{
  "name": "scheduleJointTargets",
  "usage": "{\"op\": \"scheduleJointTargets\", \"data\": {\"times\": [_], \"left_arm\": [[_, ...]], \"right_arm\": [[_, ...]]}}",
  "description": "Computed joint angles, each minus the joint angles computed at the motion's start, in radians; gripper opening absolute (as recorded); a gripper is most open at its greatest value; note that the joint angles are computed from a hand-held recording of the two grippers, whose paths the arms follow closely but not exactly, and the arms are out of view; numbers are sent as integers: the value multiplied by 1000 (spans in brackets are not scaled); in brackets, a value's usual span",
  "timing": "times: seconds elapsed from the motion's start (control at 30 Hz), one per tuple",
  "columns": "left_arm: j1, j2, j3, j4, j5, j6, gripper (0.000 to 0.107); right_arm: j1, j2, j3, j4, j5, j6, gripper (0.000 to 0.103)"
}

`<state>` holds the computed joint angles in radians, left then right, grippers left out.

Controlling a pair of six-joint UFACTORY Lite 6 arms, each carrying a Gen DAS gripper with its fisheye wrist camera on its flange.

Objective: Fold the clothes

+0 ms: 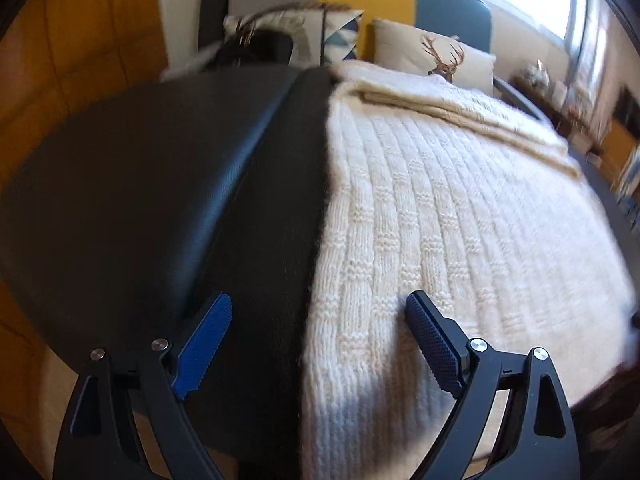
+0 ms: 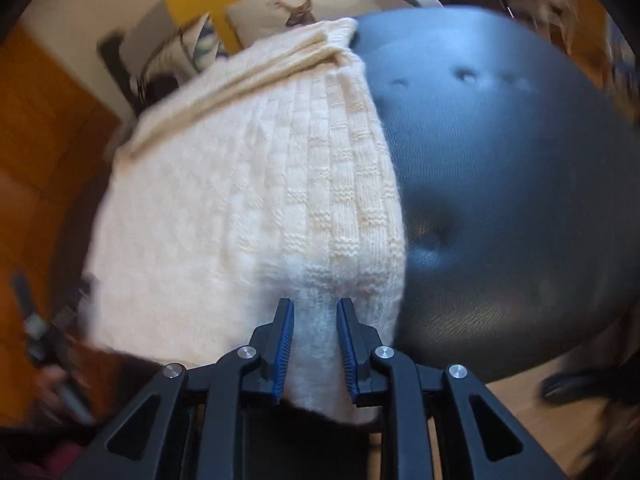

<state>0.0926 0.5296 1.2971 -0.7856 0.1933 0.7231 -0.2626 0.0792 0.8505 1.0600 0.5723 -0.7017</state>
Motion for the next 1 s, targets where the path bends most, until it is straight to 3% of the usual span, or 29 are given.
{"op": "scheduleJointTargets", "data": {"times": [0.07,0.17,0.23,0.37,0.43,0.5,0.57,0.63,0.77,0.83,0.93,1.0], "left_arm": [[64,-27,-15,-209,107,165,92],[131,-88,-72,-366,228,306,92],[107,-130,-122,-385,220,360,92],[-5,-201,-194,-366,150,453,92],[-77,-196,-186,-259,89,397,92],[-156,-162,-171,-50,10,240,92],[-207,-132,-177,105,-63,125,92],[-212,-174,-200,92,-60,141,92],[-182,-245,-209,-188,42,403,92],[-216,-203,-178,-127,20,359,92],[-258,-135,-140,133,-13,122,92],[-261,-123,-151,132,-33,123,92]], "right_arm": [[-105,-6,-52,184,140,-144,22],[-209,-10,-115,296,298,-233,25],[-140,-52,-110,220,243,-190,25],[167,-46,1,-19,59,20,25],[309,11,102,-229,-36,230,25],[410,94,155,-438,-120,402,21],[471,136,193,-647,-144,557,17],[509,137,233,-801,-111,700,16],[523,130,286,-676,-113,629,16],[544,168,334,-642,-113,605,17],[580,231,365,-750,-111,669,19],[602,272,381,-826,-106,713,16]]}}
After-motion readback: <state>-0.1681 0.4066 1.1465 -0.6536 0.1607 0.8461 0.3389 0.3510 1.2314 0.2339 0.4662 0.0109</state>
